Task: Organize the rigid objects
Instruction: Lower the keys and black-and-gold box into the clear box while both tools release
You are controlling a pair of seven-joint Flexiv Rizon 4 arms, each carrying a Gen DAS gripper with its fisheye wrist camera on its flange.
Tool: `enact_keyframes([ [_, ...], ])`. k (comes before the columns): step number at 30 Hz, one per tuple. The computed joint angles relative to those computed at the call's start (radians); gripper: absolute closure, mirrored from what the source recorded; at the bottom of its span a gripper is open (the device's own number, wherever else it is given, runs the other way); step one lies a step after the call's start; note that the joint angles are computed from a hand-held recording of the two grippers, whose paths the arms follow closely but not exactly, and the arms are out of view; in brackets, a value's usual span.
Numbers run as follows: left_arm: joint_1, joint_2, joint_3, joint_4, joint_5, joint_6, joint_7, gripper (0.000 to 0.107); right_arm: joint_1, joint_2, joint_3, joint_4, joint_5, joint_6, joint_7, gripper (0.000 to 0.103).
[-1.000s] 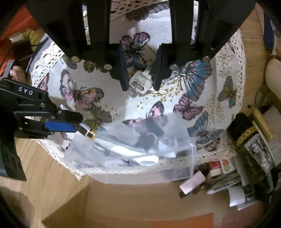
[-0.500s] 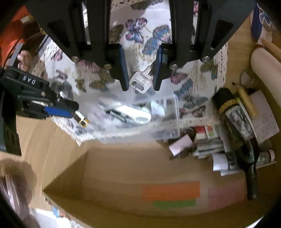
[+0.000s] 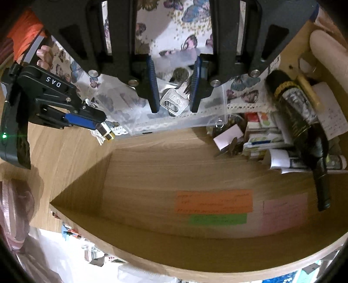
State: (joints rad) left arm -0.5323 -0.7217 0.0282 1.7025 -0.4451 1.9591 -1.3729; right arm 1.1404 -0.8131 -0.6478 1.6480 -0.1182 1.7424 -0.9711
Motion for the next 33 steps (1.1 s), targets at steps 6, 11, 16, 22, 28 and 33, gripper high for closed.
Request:
enact_keyframes([
  [6,-0.005,-0.067,0.030,-0.106,-0.016,-0.099,0.004,0.079,-0.101,-0.027,0.087,-0.089,-0.064,-0.074,0.022,0.082],
  [11,0.039,-0.114,0.006,-0.183,0.034,-0.218,-0.028,0.079,-0.204,-0.059,0.186,-0.170,-0.154,-0.165,0.052,0.082],
  [16,0.035,-0.153,0.033,-0.250,0.088,-0.315,-0.069,0.079,-0.288,-0.082,0.281,-0.231,-0.225,-0.256,0.067,0.082],
  [22,0.068,-0.183,0.010,-0.302,0.159,-0.392,-0.105,0.079,-0.322,-0.093,0.319,-0.240,-0.306,-0.285,0.104,0.082],
  [28,0.075,-0.176,0.017,-0.306,0.225,-0.415,-0.170,0.078,-0.368,-0.081,0.380,-0.237,-0.374,-0.285,0.133,0.078],
  [33,0.061,-0.153,0.044,-0.284,0.263,-0.389,-0.220,0.074,-0.338,-0.051,0.330,-0.183,-0.415,-0.221,0.197,0.070],
])
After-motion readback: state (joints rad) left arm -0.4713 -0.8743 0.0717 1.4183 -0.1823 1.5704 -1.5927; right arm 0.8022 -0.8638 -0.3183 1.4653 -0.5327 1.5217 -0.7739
